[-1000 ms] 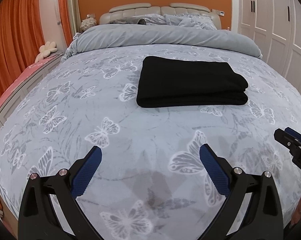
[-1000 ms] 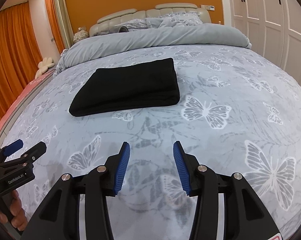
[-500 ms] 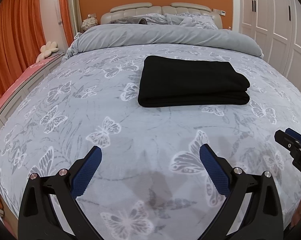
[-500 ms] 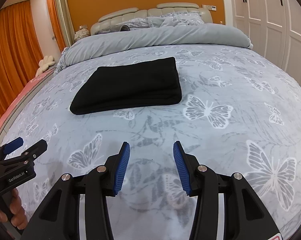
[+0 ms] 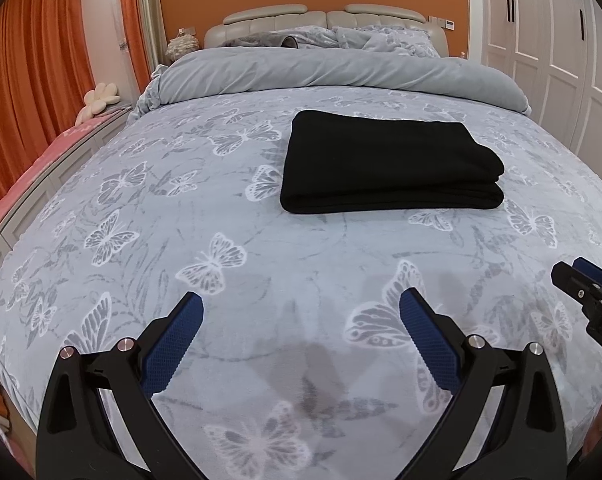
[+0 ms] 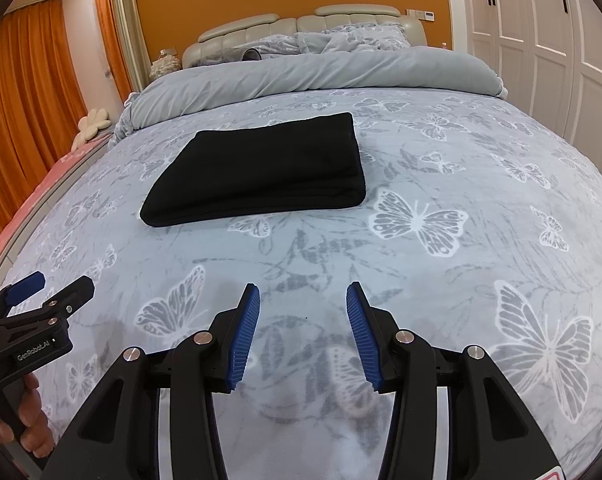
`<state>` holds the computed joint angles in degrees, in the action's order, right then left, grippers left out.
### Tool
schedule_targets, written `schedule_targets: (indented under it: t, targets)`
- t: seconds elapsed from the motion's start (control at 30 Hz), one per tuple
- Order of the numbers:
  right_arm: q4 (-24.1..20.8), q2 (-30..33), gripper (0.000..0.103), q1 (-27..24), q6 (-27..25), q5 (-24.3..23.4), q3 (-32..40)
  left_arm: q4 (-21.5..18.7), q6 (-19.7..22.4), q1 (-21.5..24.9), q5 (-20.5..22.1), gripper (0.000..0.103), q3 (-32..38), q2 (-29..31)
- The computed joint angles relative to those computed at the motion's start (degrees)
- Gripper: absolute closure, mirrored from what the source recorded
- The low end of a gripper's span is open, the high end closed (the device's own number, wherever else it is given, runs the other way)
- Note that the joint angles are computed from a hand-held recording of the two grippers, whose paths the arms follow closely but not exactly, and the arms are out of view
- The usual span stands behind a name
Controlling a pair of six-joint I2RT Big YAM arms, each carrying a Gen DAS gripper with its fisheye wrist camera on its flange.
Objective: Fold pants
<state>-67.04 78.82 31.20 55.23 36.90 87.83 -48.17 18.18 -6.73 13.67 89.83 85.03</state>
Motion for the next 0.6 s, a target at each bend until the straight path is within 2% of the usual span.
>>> schedule_targets:
  t: [0.37, 0.6]
  targets:
    - [0.06, 0.06, 0.058, 0.0, -0.22, -0.07, -0.03, 1.32, -0.95, -0.31, -0.96, 0.006, -0.74, -0.67]
    - [-0.04, 0.13, 0.058, 0.06, -0.14, -0.03, 0.05, 0.7, -0.96, -0.4, -0.3, 0.006, -0.5, -0.67]
